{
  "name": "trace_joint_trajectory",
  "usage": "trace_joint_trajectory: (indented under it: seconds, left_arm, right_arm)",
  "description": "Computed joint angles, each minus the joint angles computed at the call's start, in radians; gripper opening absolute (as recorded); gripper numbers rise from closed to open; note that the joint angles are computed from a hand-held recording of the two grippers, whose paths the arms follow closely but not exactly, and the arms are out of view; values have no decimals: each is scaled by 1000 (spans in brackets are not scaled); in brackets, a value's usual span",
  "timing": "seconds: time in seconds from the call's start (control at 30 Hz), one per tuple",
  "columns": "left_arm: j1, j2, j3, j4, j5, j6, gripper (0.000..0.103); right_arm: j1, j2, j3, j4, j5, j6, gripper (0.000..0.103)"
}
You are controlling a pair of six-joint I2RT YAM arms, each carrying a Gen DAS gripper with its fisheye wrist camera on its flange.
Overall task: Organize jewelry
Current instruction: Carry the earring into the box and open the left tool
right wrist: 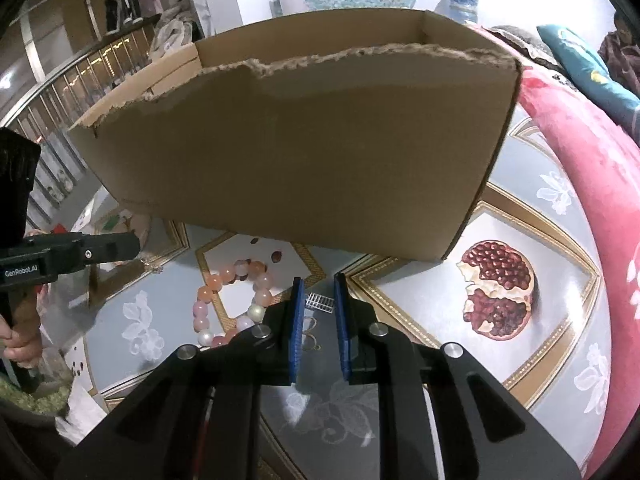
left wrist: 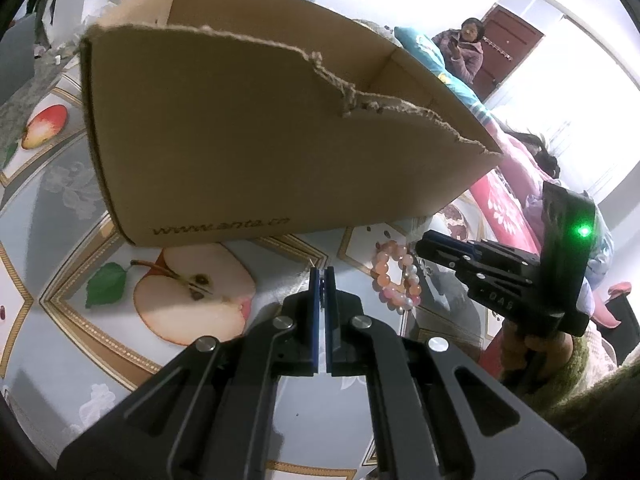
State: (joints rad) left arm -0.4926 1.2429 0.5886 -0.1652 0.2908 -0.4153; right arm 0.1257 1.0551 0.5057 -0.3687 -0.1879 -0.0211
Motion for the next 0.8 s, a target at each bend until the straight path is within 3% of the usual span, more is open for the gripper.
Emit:
trace_joint_trajectory:
  seconds: [0.17, 0.47, 0.63, 0.8]
  left_arm:
    - [1, -64, -15, -12, 6, -1, 1]
    - [-9, -273, 70, -154, 11, 52, 1]
    - [20, -287, 177, -187, 34, 93, 1]
    - [55, -167, 288, -196, 23, 136, 1]
  right_arm:
    - [-10, -96, 11, -65, -9, -12, 15]
    - [2, -303, 134, -218, -63, -2, 15]
    - [18, -251, 234, -182, -117, 5, 15]
    - [-5, -73, 329, -138, -183, -2, 15]
